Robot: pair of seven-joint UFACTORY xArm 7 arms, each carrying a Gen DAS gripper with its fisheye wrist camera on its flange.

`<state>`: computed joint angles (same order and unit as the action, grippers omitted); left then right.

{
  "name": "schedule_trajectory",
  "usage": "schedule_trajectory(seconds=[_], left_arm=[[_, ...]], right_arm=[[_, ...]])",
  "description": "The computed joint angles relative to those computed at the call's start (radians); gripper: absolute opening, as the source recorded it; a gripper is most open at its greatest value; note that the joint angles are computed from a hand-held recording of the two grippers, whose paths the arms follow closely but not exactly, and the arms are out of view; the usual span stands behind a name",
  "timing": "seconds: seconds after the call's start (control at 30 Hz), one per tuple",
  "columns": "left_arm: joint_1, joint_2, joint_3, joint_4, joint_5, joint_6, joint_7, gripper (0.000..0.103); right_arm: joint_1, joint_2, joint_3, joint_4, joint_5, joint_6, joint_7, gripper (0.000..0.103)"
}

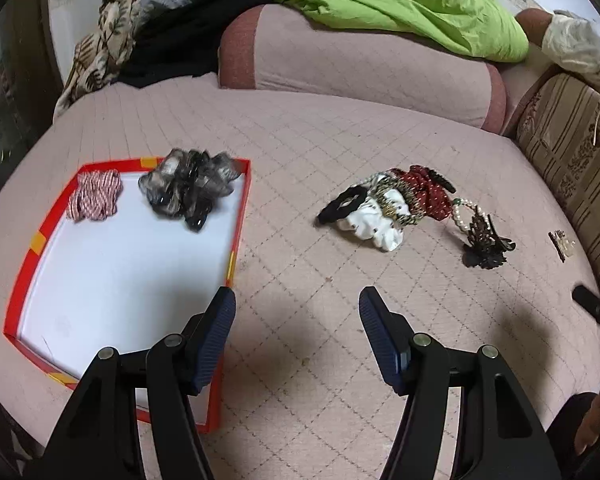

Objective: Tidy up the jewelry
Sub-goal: 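Grasp the white polka-dot scrunchie with the left tool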

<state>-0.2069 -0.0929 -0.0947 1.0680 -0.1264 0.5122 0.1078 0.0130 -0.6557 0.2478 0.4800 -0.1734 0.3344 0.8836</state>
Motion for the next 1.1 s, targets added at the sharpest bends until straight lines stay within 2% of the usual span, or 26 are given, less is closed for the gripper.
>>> schedule_trajectory(seconds=[0.27, 0.4, 0.5, 0.67, 0.8, 0.83, 0.87, 0.93, 1.03, 1.1], left_arm=[[-0.029, 0.053, -0.027, 0.099, 0.030, 0.020, -0.038, 0.063], [-0.035, 0.151, -0.029, 0.194, 0.060, 0.036, -0.083, 0.063], [-0.035, 0.249, -0.031, 0.282, 0.041, 0.091, -0.078, 0.063], [-0.028, 0.379, -0.044, 0.395, -0.018, 0.156, -0.066, 0.063], [-0.018, 0.480, -0.065, 0.503, -0.102, 0.205, -0.079, 0.063], [-0.016, 0.492, -0.068, 0.514, -0.117, 0.210, -0.084, 0.059], [-0.015, 0.510, -0.073, 0.535, -0.131, 0.223, -0.086, 0.035], [-0.015, 0.535, -0.077, 0.567, -0.143, 0.275, -0.089, 0.008], [-0.025, 0.475, -0.072, 0.485, -0.122, 0.226, -0.061, 0.007], [-0.002, 0.411, -0.084, 0.415, -0.163, 0.227, -0.016, 0.007]], right_arm=[[-0.090, 0.176, -0.011, 0.131, -0.067, -0.093, -0.044, 0.063], [-0.092, 0.229, -0.054, 0.142, -0.064, -0.149, -0.075, 0.063], [-0.023, 0.253, -0.136, 0.102, 0.005, -0.220, -0.143, 0.064], [0.115, 0.293, -0.258, 0.090, 0.147, -0.256, -0.316, 0.064], [0.157, 0.323, -0.280, 0.099, 0.225, -0.272, -0.399, 0.064], [0.164, 0.330, -0.284, 0.102, 0.245, -0.274, -0.416, 0.064], [0.170, 0.337, -0.287, 0.104, 0.263, -0.273, -0.430, 0.064], [0.153, 0.340, -0.270, 0.104, 0.278, -0.269, -0.440, 0.064], [0.134, 0.334, -0.252, 0.099, 0.292, -0.270, -0.446, 0.064], [0.137, 0.329, -0.255, 0.095, 0.305, -0.269, -0.456, 0.064]])
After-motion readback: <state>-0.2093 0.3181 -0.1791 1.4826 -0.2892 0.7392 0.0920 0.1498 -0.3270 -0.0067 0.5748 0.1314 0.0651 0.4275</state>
